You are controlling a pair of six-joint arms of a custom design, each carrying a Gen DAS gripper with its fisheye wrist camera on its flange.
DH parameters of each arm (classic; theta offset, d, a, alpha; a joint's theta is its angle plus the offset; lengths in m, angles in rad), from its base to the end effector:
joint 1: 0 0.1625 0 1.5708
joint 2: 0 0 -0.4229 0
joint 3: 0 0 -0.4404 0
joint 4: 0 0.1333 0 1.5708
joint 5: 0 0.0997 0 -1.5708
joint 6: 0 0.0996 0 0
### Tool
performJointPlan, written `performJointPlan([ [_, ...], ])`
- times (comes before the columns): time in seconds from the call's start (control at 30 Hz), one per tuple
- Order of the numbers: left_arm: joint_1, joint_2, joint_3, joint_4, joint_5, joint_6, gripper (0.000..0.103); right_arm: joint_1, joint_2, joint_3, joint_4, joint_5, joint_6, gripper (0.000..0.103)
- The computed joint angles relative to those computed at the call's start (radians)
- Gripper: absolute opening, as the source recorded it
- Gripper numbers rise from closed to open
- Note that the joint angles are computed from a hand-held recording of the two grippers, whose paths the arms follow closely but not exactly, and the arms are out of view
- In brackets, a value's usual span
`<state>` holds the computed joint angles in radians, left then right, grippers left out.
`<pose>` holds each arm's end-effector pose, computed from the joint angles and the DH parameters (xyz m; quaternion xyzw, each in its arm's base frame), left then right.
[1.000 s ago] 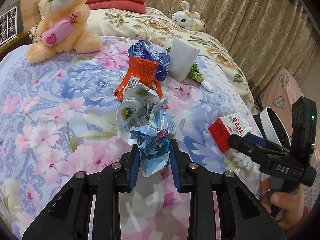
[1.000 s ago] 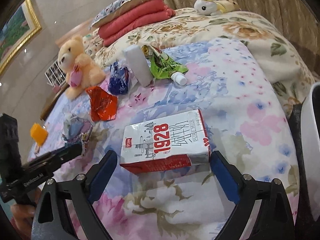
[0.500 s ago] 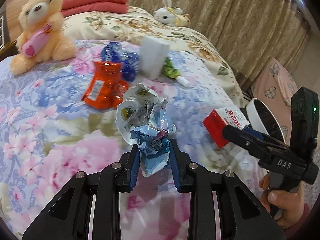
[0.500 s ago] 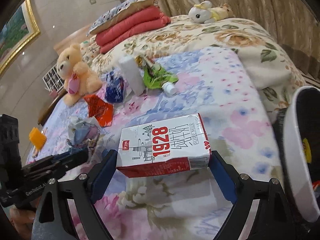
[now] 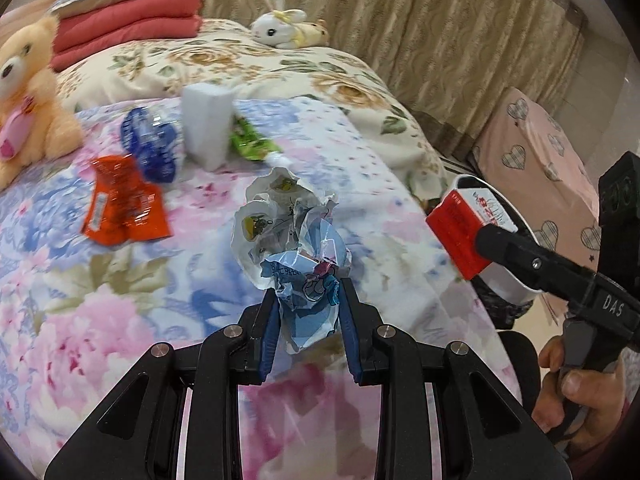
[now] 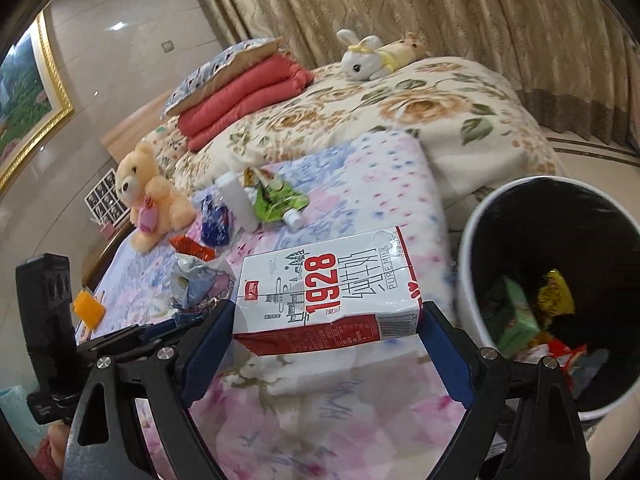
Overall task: Collect trash
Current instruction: 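Carry the crumpled wrapper and white milk carton over the bin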
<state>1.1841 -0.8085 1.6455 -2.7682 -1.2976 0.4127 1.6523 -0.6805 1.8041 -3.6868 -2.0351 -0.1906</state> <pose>-0.1210 -0.7218 0.0867 0.3568 0.9073 -0.1758 0.1363 0.1412 -0.6388 0.0663 0.0076 -0.8628 0.4516 0.2273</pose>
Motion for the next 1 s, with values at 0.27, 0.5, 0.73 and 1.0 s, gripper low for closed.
performJointPlan([
  [0.27, -0.036, 0.016, 0.010, 0.011, -0.024, 0.020, 0.026, -0.019, -0.062, 0.084, -0.081, -0.019, 0.014, 0.091],
  [0.5, -0.064, 0.029, 0.016, 0.022, -0.040, 0.033, 0.026, -0.039, -0.107, 0.148, -0.140, -0.028, 0.024, 0.091],
  [0.73, -0.090, 0.042, 0.021, 0.028, -0.049, 0.046, 0.026, -0.063, -0.141, 0.195, -0.179, -0.025, 0.043, 0.091],
  [1.0, -0.118, 0.059, 0.025, 0.032, -0.054, 0.057, 0.026, -0.088, -0.171, 0.233, -0.201, -0.012, 0.062, 0.091],
])
